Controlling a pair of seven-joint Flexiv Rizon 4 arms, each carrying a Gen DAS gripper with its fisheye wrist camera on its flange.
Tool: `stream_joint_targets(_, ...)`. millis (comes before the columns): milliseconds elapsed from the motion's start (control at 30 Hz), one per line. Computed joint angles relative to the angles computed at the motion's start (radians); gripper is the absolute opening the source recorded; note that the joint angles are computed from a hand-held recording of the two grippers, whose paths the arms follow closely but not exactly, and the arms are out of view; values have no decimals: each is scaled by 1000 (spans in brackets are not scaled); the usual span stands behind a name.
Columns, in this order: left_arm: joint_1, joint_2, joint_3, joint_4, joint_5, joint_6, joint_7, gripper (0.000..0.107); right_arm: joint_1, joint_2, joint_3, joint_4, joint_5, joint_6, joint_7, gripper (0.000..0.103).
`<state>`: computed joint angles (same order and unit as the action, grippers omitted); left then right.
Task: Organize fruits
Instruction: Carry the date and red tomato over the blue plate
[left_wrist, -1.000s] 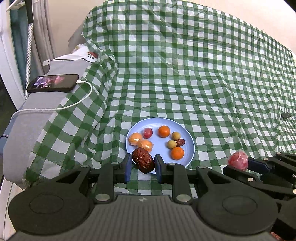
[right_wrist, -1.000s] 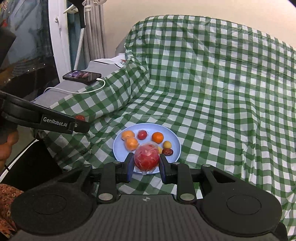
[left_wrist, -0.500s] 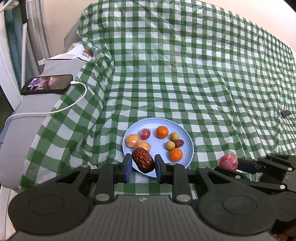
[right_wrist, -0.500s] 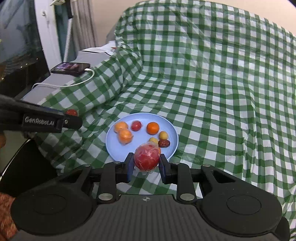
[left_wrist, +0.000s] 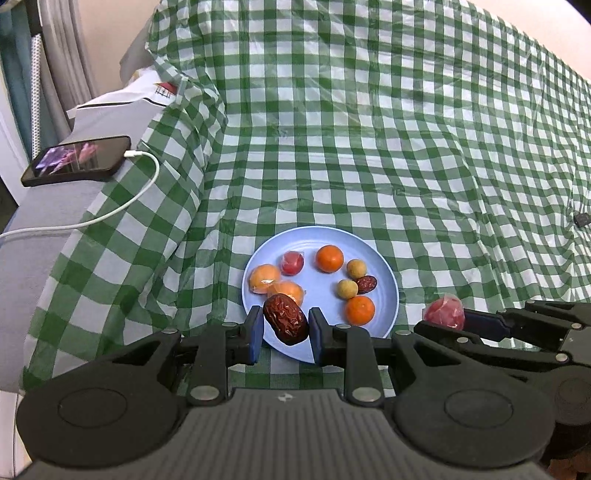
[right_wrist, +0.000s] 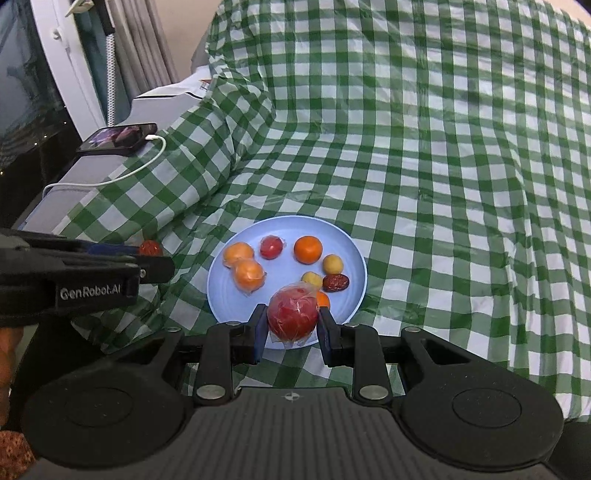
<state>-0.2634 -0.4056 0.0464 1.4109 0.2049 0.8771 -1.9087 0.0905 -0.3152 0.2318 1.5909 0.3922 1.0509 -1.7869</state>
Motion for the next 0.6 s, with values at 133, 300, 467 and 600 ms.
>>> stream_joint_targets(133, 8, -35, -3, -38, -10, -22, 13, 28, 6, -34, -7, -40, -13, -31, 28, 30)
stream_joint_targets(300, 16, -92, 0, -104, -27, -57, 36, 29, 11, -84, -12, -94, -39, -58, 64, 30)
stream_joint_targets(467, 24, -160, 0, -181, -52, -95, 68, 28, 14, -141, -14, -158, -70, -89, 99, 30)
stream_joint_targets(600, 30, -216, 1, -243, -73, -121, 94, 28, 15, -192, -11, -215, -87, -116, 125, 30)
